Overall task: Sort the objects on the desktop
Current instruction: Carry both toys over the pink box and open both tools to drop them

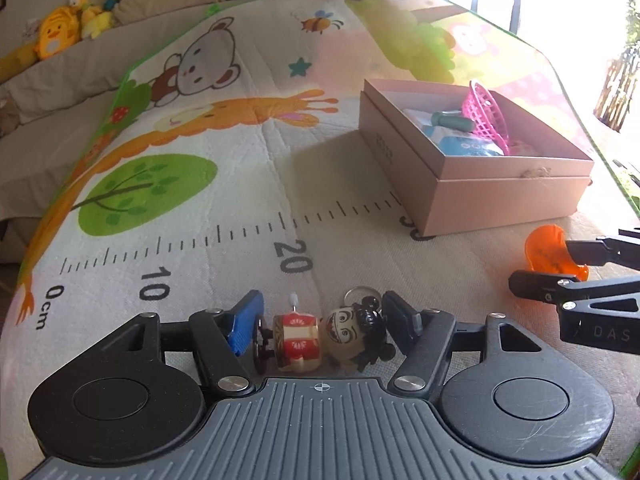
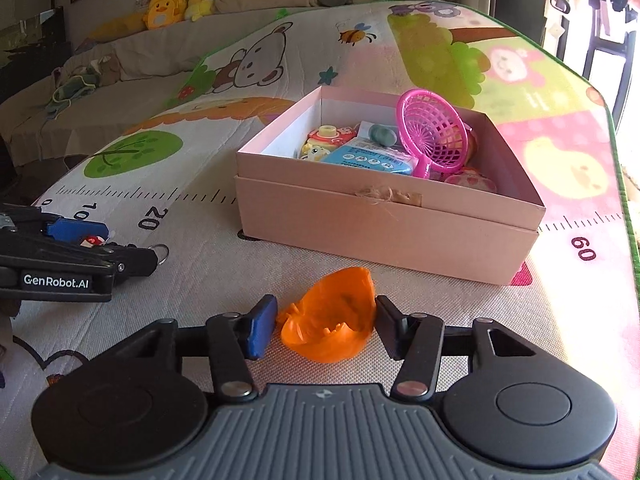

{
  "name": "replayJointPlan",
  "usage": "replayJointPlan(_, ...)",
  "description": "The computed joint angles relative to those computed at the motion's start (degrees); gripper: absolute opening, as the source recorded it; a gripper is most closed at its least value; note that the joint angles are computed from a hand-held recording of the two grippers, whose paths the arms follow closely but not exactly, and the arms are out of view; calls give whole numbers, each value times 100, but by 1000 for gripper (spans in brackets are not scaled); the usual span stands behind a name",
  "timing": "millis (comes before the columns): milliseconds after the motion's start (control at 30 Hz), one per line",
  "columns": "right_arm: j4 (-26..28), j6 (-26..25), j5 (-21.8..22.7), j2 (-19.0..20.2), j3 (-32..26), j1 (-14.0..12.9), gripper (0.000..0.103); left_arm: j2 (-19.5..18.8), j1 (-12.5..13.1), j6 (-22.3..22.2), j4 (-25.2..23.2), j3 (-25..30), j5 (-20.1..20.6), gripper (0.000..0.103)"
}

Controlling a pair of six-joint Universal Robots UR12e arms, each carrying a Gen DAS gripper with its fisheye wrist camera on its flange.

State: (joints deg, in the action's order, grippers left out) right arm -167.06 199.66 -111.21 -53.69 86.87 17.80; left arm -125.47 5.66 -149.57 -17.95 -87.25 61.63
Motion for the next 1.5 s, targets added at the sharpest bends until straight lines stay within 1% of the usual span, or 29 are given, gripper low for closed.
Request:
replayJointPlan(67, -43, -109, 124, -169, 152, -8, 53, 127, 70, 194, 69, -135, -279, 71)
replayJointPlan(100, -142, -195, 143, -269, 246, -7, 53, 188, 108, 281, 49, -161, -502, 71)
replayJointPlan(133, -285, -304, 136, -371, 341, -4, 53, 238, 138, 355, 72, -167, -758, 71)
replayJointPlan(200, -713, -578, -6, -589, 510, -4, 53, 284, 161, 409, 355, -121, -1254, 71)
replayJointPlan(233, -932, -686, -152, -681, 555, -9, 53, 279, 151, 408, 492, -56, -1476, 71)
replayJointPlan(300, -1253, -833, -370, -816, 561, -59, 53, 213, 90, 327, 543, 194, -1859, 71)
replayJointPlan(367, -1456, -906, -521, -851, 478, -145, 53, 69, -32, 134, 648, 499, -2033, 71)
replayJointPlan(433, -1477, -868, -602, -800, 317, -245, 53, -145, -203, -113, 814, 835, -2024, 71)
replayJointPlan(467, -1421, -814, -545, -775, 248, -297, 53, -250, -279, -170, 669, 1027, -2019, 72)
replayJointPlan(500, -1301, -725, -332, -742, 164, -390, 54, -347, -348, -203, 433, 1211, -1983, 78)
replayJointPlan(533, -1139, -616, -83, -706, 87, -482, 58, -421, -398, -253, 248, 1339, -1887, 85)
replayJointPlan(567, -962, -431, -44, -652, 0, -532, 71, -471, -431, -322, 176, 1397, -1745, 86)
replayJointPlan(600, -842, -298, -69, -589, -71, -565, 74, -489, -445, -367, 154, 1394, -1614, 88)
replayJointPlan(667, -688, -202, -52, -501, -145, -624, 74, -484, -395, -300, 17, 1284, -1468, 95)
replayJointPlan(800, -386, -41, -23, -311, -336, -705, 73, -434, -317, -130, 144, 952, -994, 96)
replayJointPlan(900, -50, 74, 113, -108, -625, -744, 63, -401, -258, -50, 59, 802, -700, 96)
replayJointPlan(933, 57, 135, 174, -38, -734, -754, 61, -395, -247, -30, 52, 770, -647, 97)
replayJointPlan(1000, 261, 190, 234, 135, -992, -756, 61, -371, -227, 77, 68, 685, -597, 98)
replayJointPlan(1100, 681, 226, 87, 451, -1469, -710, 61, -336, -195, 183, 165, 567, -657, 100)
replayJointPlan(1133, 859, 209, 36, 558, -1636, -698, 59, -321, -182, 200, 165, 535, -697, 100)
replayJointPlan(1200, 1268, 114, -200, 755, -1956, -662, 47, -299, -151, 203, 142, 494, -772, 100)
replayJointPlan(1233, 1465, 22, -256, 824, -2080, -655, 32, -289, -133, 189, 152, 470, -789, 100)
replayJointPlan(1267, 1512, -7, -230, 852, -2125, -658, 24, -288, -115, 168, 169, 461, -791, 100)
replayJointPlan(1300, 1541, 17, -193, 843, -2135, -661, 21, -293, -100, 131, 195, 459, -772, 100)
replayJointPlan(1367, 1359, -5, -100, 773, -2066, -657, 10, -312, -74, 27, 218, 476, -728, 100)
replayJointPlan(1433, 776, 10, 298, 612, -1853, -694, 6, -345, -61, -123, 207, 522, -681, 100)
replayJointPlan(1467, 544, 81, 490, 553, -1768, -717, 6, -362, -62, -194, 184, 550, -659, 100)
replayJointPlan(1500, 248, 243, 801, 484, -1676, -762, 6, -372, -63, -249, 152, 568, -650, 100)
